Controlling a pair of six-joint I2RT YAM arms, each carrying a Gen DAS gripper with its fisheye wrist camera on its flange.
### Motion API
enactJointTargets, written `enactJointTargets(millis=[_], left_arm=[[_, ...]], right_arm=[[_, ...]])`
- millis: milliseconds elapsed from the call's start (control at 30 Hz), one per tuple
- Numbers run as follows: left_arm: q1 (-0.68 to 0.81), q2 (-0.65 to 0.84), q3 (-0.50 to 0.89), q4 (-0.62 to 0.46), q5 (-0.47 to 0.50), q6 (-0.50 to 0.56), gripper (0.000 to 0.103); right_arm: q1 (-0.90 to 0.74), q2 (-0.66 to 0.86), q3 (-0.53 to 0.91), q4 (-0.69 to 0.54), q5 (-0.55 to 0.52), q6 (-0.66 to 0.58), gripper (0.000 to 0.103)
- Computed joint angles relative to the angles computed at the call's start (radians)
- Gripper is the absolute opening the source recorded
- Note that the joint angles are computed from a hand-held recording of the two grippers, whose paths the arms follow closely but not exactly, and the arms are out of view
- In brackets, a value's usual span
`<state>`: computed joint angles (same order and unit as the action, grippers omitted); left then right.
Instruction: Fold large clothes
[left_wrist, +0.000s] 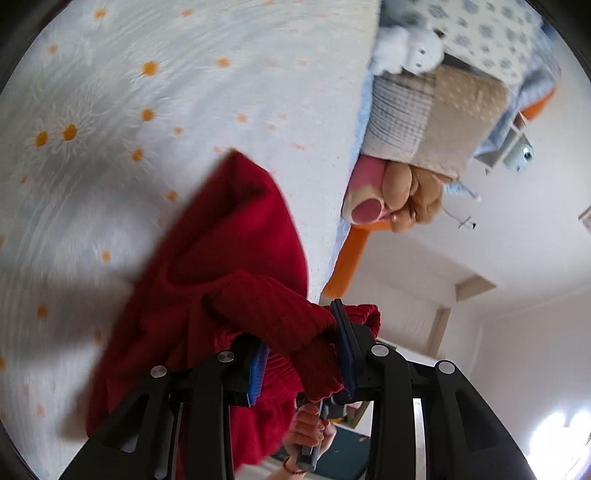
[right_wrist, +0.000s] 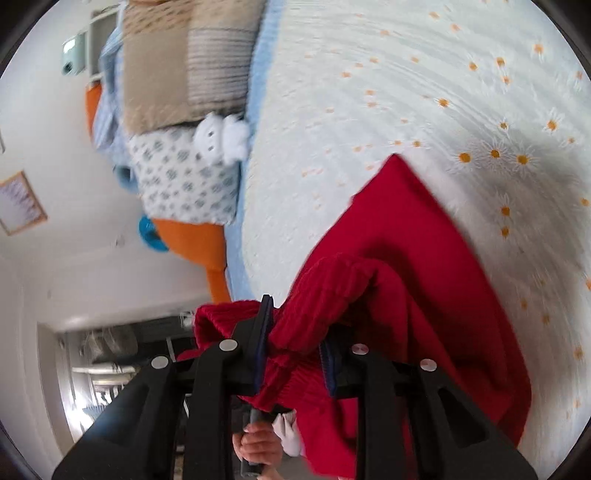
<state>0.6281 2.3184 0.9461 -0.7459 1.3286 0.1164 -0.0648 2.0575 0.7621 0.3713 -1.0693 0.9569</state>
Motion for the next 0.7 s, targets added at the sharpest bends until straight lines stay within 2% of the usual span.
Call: enactJointTargets(millis=[33, 100, 167, 200, 233, 300, 333, 367, 400, 433, 467, 533, 567, 600, 633, 700], left_arm=[[-0.007, -0.004, -0.008, 0.03, 0.004, -0.02, 0.037], [-0.003, -0.011, 0.007, -0.056, -0.008, 0.067, 0.037], [-0.032, -0.042, -0.013, -0.022, 0.001, 0.03, 0.037], [-0.029, -0.059, -0.018, -0.036, -0.006, 0.042, 0.037], [-0.037, -0.09, -0.039, 0.01, -0.006, -0.009, 0.037], [-0.028, -0.11, -0.057, 0.024, -0.021, -0.012, 0.037], [-0.034, -0.114, -0.07, 0.067, -0.018, -0.046, 0.037], [-0.032, -0.126, -0.09, 0.104, -0.024, -0.07, 0.037], [-0.031, -0.14, -0.108, 0.136, -0.026, -0.096, 0.037], [-0.028, -0.138, -0.113, 0.147, -0.026, -0.104, 0.037], [-0.023, -0.142, -0.119, 0.145, -0.024, -0.103, 0.037], [-0.017, -0.154, -0.13, 0.132, -0.005, -0.093, 0.042], [-0.012, -0.15, -0.127, 0.109, 0.004, -0.068, 0.047], [-0.003, -0.155, -0.125, 0.052, 0.044, -0.004, 0.068], [0.01, -0.179, -0.129, -0.011, 0.074, 0.065, 0.099], [0.042, -0.258, -0.14, -0.126, 0.076, 0.175, 0.1]], right_arm=[[-0.012, 0.003, -0.014, 0.032, -0.025, 0.022, 0.029], [-0.019, -0.047, -0.007, -0.053, -0.047, -0.048, 0.035], [-0.032, -0.14, -0.002, -0.177, -0.061, -0.179, 0.074], [-0.036, -0.247, -0.01, -0.293, 0.013, -0.289, 0.095], [-0.041, -0.326, -0.024, -0.34, 0.054, -0.345, 0.099], [-0.046, -0.483, -0.035, -0.467, 0.087, -0.489, 0.099], [-0.033, -0.567, -0.044, -0.524, 0.114, -0.552, 0.099], [-0.018, -0.617, -0.05, -0.563, 0.133, -0.612, 0.097], [0.016, -0.684, -0.06, -0.616, 0.188, -0.695, 0.087], [0.084, -0.737, -0.07, -0.635, 0.284, -0.744, 0.066], [0.202, -0.775, -0.077, -0.652, 0.428, -0.819, 0.056], [0.419, -0.739, -0.086, -0.611, 0.69, -0.875, 0.022], [0.496, -0.677, -0.081, -0.576, 0.781, -0.872, 0.019], [0.546, -0.609, -0.076, -0.534, 0.845, -0.862, 0.019], [0.582, -0.552, -0.078, -0.484, 0.914, -0.854, 0.018], [0.651, -0.44, -0.076, -0.344, 1.085, -0.837, 0.018]])
